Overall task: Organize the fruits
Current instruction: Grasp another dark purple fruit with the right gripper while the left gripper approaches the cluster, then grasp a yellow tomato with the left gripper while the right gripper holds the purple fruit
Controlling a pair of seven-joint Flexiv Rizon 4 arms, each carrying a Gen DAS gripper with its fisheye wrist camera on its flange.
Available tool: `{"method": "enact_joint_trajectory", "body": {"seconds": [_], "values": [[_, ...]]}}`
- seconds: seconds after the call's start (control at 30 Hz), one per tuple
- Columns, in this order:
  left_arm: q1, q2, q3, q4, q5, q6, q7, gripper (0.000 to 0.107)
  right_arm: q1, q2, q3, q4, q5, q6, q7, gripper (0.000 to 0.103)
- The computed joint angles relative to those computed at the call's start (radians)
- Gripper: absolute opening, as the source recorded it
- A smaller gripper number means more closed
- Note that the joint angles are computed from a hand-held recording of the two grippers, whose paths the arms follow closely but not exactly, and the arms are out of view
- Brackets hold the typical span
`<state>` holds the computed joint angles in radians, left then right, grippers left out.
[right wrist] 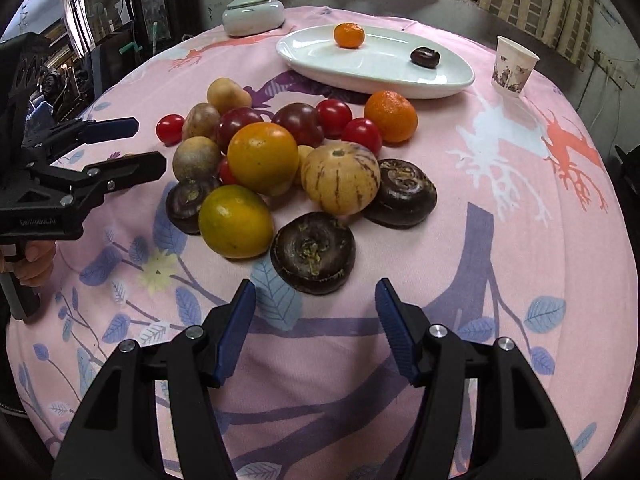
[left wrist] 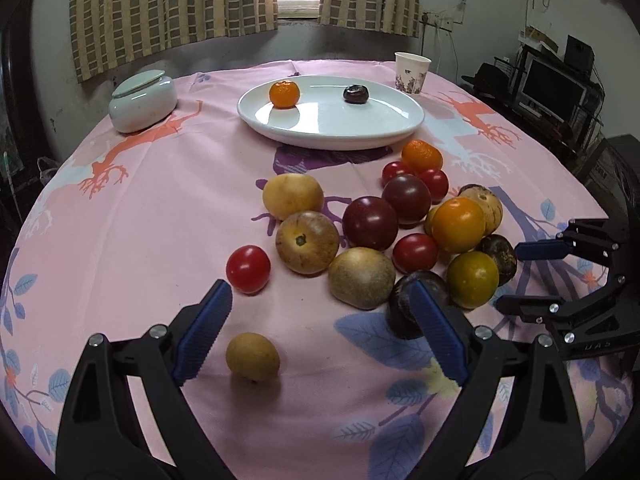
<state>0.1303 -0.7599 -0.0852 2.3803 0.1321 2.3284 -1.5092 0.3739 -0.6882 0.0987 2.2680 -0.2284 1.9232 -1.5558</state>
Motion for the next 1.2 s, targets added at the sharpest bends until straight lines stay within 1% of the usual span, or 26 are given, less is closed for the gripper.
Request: {"method": "enact_joint_trajectory", "body": {"seconds": [0.03, 0.13, 0.23, 0.3, 0.33, 0.37, 0.4, 0.5, 0.53, 0.67, 0.8, 0.97, 1.03, 1.1, 1.2], "values": [[0.0, 0.0, -0.001, 0.0, 0.006, -0.001, 0.003, 0.092, 0.012, -0.005, -0.009, -0.002, 0.009, 0.009, 0.0, 0.063], [0.063, 0.003, -0.044, 0.0, 0.063, -0.021, -0.02, 0.093, 0.031, -0.027, -0.017, -0.012, 0.038, 0.056, 0.003, 0.063], [0.108, 0.005, -0.076, -0.004, 0.093, -0.056, -0.049, 0.093, 0.111, -0.049, -0.072, -0.02, 0.104, 0.106, -0.007, 0.063], [0.127, 0.005, -0.089, -0.006, 0.108, -0.071, -0.061, 0.093, 0.141, -0.066, -0.089, -0.033, 0.143, 0.132, -0.008, 0.063], [0.131, 0.004, -0.092, -0.006, 0.114, -0.073, -0.064, 0.093, 0.156, -0.07, -0.099, -0.037, 0.16, 0.141, -0.011, 0.06], [0.132, 0.004, -0.092, -0.007, 0.118, -0.073, -0.066, 0.093, 0.16, -0.074, -0.096, -0.04, 0.179, 0.149, -0.028, 0.05], [0.127, 0.004, -0.088, -0.007, 0.116, -0.071, -0.066, 0.093, 0.136, -0.072, -0.079, -0.038, 0.149, 0.15, -0.019, 0.044], [0.116, 0.004, -0.077, -0.006, 0.108, -0.066, -0.068, 0.093, 0.154, -0.064, -0.093, -0.035, 0.165, 0.14, -0.03, 0.044], [0.117, 0.003, -0.077, -0.006, 0.108, -0.062, -0.072, 0.093, 0.15, -0.059, -0.09, -0.033, 0.163, 0.131, -0.03, 0.044], [0.117, 0.003, -0.073, -0.008, 0.095, -0.063, -0.091, 0.093, 0.079, -0.036, -0.039, -0.033, 0.117, 0.073, -0.002, 0.044], [0.105, 0.011, -0.073, -0.005, 0.095, -0.08, -0.087, 0.093, 0.063, -0.02, -0.034, -0.02, 0.103, 0.069, 0.01, 0.044], [0.022, 0.022, -0.035, 0.013, 0.1, -0.019, -0.024, 0.093, -0.053, 0.007, 0.052, 0.005, 0.008, 0.062, 0.023, 0.045], [0.006, 0.036, -0.038, 0.017, 0.091, -0.036, -0.009, 0.093, -0.063, 0.014, 0.055, 0.014, -0.005, 0.069, 0.028, 0.045], [0.017, 0.05, -0.066, 0.015, 0.103, -0.077, -0.005, 0.093, -0.071, 0.016, 0.055, 0.013, -0.011, 0.066, 0.041, 0.045], [-0.049, 0.05, -0.048, 0.007, 0.065, -0.078, 0.02, 0.093, -0.08, 0.021, 0.055, 0.013, -0.017, 0.06, 0.057, 0.045]]}}
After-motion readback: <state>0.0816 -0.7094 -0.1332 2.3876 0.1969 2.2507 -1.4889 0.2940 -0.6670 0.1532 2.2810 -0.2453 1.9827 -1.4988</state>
